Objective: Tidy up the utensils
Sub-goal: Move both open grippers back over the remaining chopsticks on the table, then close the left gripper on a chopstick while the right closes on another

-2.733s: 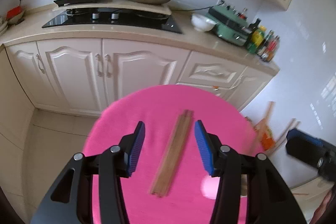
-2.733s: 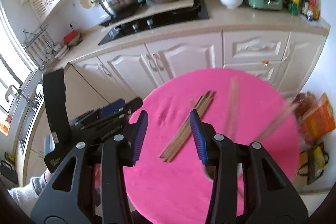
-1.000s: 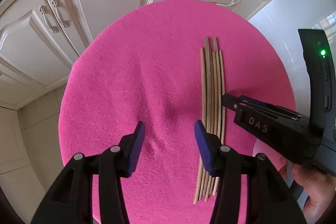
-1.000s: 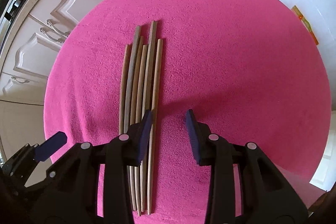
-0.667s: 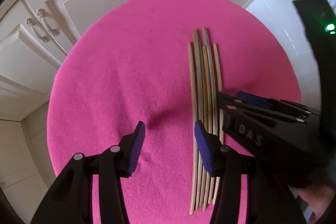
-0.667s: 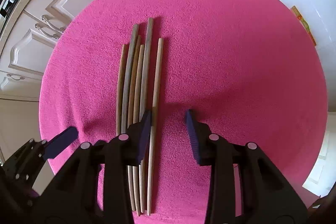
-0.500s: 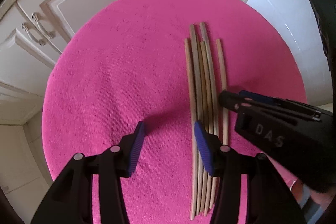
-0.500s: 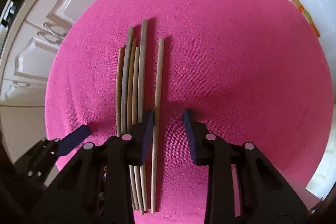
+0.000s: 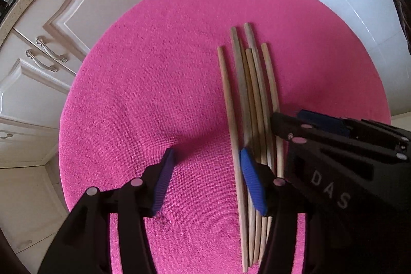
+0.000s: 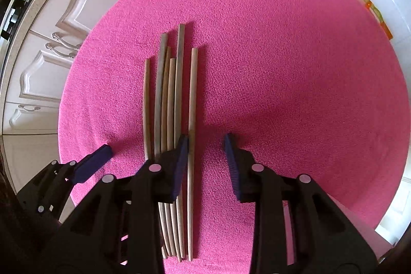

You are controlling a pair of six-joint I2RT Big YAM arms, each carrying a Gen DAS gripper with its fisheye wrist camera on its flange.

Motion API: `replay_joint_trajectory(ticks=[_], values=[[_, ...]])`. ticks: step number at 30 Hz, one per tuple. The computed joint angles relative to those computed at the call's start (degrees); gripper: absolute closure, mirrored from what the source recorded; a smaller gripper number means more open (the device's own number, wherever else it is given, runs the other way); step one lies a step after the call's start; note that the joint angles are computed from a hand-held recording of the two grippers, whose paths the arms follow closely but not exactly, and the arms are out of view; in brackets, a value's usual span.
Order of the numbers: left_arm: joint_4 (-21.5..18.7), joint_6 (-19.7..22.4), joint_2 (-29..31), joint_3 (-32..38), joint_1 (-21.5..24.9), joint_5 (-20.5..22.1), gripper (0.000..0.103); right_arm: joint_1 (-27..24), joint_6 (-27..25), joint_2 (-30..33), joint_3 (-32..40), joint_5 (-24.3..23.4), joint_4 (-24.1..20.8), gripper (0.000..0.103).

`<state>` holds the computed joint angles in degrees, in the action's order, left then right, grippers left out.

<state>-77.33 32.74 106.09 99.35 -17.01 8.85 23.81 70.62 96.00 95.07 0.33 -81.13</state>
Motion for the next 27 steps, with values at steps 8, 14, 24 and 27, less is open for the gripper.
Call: replay_joint_trajectory(ticks=[8,14,24,27], values=[[-4.8,-5.3,3.7,5.6,3.4,3.3,0.097,0.5,-1.6,2.6,2.9,1.2,-2.5,0.074],[-7.4,-7.9,5.1,7.4,5.2,7.4,0.097,0.4,-1.7,2.4,2.5,1.3,-1.7,0.090],[-4.5,-10.0,3.0,5.6,7.1,10.3,0.097,1.7,-3.8,2.1,4.8,3.5,-0.2,0.098],[-3.1,-10.5,1.4,4.9,8.0,11.8,0.097,2.1,-4.8,2.1,6.2,3.6,0.5,0.098]])
